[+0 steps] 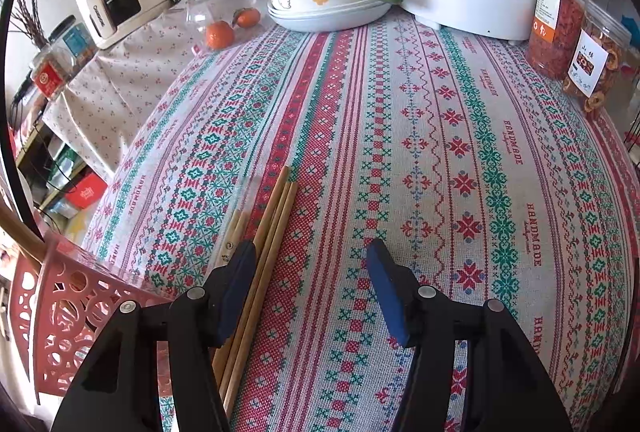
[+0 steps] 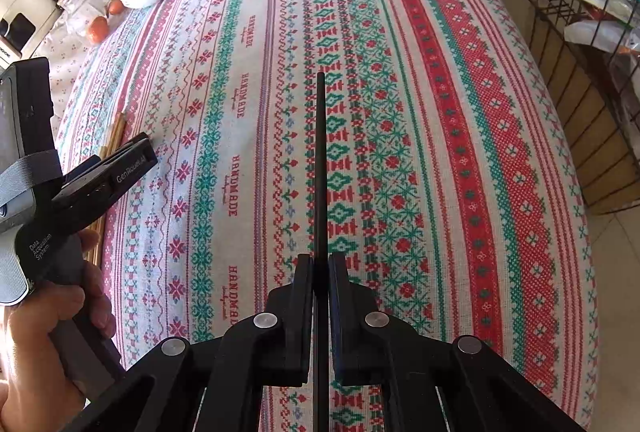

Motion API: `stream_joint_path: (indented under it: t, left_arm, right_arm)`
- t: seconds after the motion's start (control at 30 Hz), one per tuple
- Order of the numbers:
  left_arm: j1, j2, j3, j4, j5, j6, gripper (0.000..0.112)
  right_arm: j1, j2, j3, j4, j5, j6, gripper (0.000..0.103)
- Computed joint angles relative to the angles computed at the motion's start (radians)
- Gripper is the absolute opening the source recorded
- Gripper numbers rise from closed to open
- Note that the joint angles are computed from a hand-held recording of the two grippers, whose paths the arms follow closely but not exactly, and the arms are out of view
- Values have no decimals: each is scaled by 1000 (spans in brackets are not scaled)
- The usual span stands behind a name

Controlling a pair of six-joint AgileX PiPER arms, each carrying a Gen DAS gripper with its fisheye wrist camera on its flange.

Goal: Organize utensils
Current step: 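Grasp a wooden chopstick from the pile with the left tool while the right tool holds the black chopstick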

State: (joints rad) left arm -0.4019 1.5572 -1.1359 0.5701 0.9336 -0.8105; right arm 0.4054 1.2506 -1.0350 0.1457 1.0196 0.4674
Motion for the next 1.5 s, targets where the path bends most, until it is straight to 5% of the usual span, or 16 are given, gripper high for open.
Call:
stream_joint_path:
  t: [0.17, 0.6, 0.9, 1.2, 1.5]
  left_arm:
    - [103, 5, -37, -189, -40, 150, 60]
    - [141, -19, -29, -349, -50, 353, 63]
    - [79, -23, -15, -210, -30, 228, 68]
    - [141, -13, -23, -285, -44, 284, 79]
    - [196, -38, -5, -420, -65, 421, 75]
  right_arm:
    - [12, 8, -9, -6, 0, 13, 5]
    - [33, 15, -22, -15, -5, 37, 5]
    - [22, 5, -19, 0, -4, 19, 5]
    - [35, 8, -32, 0, -4, 14, 5]
    - [49, 19, -43, -13, -2, 28, 5]
